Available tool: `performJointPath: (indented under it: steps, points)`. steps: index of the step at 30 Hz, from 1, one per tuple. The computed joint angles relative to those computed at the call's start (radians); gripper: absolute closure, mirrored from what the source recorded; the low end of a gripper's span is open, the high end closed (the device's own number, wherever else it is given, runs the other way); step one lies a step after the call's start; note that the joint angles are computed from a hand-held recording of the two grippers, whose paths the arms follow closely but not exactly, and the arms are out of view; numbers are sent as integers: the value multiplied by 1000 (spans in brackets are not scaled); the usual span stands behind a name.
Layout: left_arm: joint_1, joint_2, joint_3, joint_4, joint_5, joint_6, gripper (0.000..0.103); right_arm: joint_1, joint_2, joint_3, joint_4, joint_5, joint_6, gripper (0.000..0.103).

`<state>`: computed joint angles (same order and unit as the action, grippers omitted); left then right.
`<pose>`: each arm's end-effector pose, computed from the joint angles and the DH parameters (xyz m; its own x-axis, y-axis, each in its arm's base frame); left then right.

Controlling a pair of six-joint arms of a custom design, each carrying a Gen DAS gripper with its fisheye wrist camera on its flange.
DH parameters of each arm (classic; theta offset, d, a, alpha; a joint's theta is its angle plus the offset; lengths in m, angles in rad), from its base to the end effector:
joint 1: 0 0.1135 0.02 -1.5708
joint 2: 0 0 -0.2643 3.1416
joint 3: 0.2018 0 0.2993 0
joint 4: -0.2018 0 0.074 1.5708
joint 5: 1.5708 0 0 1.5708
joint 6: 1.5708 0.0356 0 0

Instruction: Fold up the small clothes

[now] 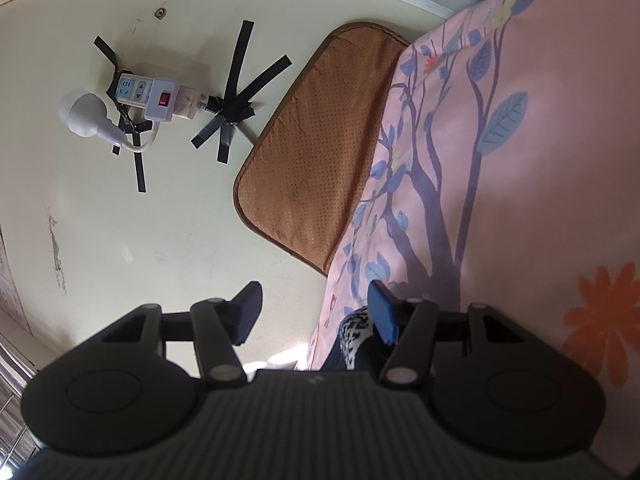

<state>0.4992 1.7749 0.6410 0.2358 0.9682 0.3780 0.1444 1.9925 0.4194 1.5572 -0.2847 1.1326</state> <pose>0.2868 0.1230 0.0584 -0.5720 -0.0736 -0.8169 0.4202 0.8291 -0.3689 0.2911 0.0524 0.0596 -0.3834 0.8225 -0.4202 -0.1623 0.3879 0.9073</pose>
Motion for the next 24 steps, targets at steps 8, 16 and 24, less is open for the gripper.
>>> performJointPath:
  steps: [8,16,24]
  points:
    - [20,-2,-16,74,16,-75,0,3,-14,1,-25,4,-26,42]
    - [19,3,-5,46,12,-61,0,3,-11,3,-23,4,-29,42]
    - [20,5,-4,42,14,-58,0,2,-11,2,-22,3,-29,42]
